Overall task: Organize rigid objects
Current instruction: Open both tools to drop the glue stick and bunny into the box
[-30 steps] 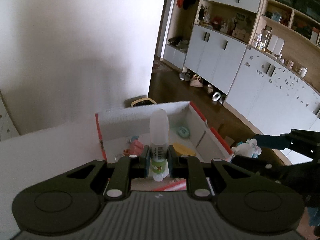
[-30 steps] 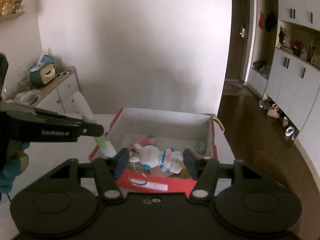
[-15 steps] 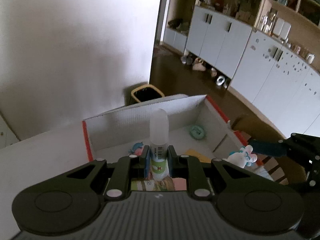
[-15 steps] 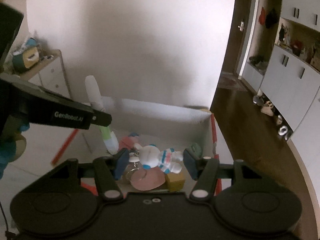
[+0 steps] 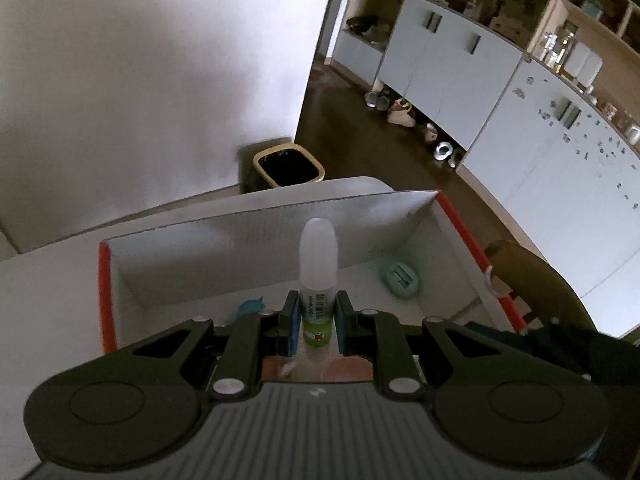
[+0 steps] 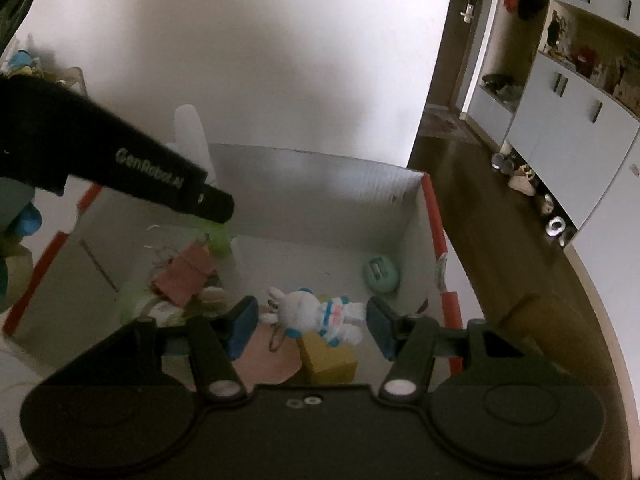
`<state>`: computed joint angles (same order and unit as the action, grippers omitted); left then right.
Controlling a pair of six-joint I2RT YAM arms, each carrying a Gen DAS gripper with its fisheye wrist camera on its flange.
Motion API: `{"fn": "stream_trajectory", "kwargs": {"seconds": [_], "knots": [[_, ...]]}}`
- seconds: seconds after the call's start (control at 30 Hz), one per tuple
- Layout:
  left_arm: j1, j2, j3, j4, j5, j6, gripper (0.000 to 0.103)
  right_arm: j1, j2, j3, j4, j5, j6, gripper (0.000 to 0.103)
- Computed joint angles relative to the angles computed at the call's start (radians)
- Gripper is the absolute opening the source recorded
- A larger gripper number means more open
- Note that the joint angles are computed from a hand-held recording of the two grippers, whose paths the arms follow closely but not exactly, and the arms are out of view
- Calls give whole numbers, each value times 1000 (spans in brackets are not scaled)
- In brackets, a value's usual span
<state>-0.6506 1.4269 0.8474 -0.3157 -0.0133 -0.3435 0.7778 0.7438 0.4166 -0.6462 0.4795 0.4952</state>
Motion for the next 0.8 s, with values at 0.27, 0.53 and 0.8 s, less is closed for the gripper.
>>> {"fn": "stream_trajectory", "kwargs": {"seconds": [0.27, 0.53, 0.8], "knots": [[33, 118, 52, 17, 59, -15, 17, -111, 69, -25, 90, -87, -63, 59], [74, 153, 37, 52, 118, -41, 18, -136, 99, -41, 128, -107, -81, 59], [127, 181, 83, -40, 160, -83, 21, -157, 144, -24, 130, -126, -81, 60]]}}
